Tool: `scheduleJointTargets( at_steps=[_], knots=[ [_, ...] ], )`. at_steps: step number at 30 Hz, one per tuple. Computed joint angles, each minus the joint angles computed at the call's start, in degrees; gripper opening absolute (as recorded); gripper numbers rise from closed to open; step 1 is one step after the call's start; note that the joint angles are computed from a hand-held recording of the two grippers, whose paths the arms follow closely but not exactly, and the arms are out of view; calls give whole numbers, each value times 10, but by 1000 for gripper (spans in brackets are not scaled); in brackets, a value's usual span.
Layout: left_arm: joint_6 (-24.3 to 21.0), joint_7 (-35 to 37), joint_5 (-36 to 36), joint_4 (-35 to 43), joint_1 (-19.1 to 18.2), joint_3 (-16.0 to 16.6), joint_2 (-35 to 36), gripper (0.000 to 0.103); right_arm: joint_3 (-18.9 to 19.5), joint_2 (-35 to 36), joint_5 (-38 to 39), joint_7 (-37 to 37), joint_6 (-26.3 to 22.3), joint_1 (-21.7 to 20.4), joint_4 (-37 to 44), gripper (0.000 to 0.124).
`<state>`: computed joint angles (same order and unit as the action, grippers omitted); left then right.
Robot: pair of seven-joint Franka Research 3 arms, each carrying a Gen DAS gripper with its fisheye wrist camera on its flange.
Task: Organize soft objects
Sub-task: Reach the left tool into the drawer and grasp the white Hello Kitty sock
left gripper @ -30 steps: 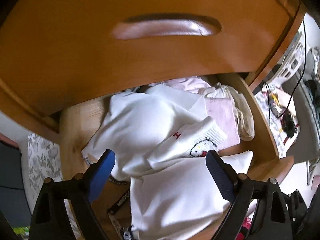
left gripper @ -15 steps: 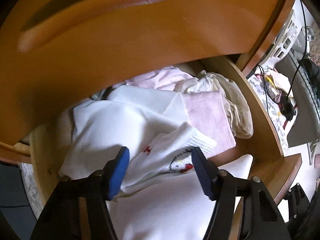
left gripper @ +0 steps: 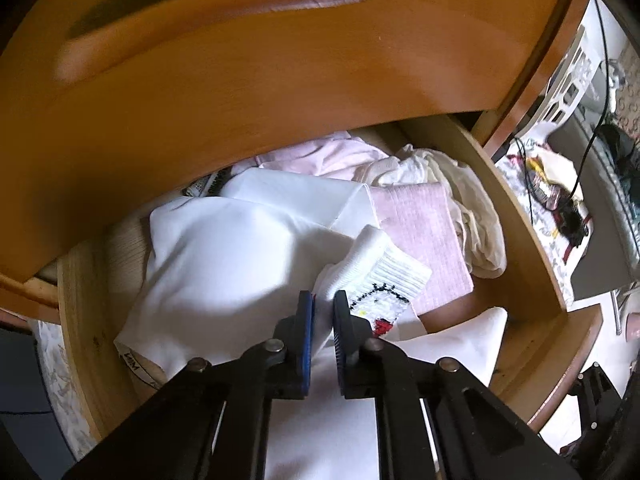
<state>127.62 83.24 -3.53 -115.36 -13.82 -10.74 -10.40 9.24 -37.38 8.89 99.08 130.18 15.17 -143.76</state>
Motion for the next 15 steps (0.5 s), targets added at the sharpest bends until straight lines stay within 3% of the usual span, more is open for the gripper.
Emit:
scheduleJointTargets(
  at_steps=[15],
  knots=[
    [102,-68,-22,-136,10,29,-116,5,2,-9,-7,3,-8,-3,4,103]
  ],
)
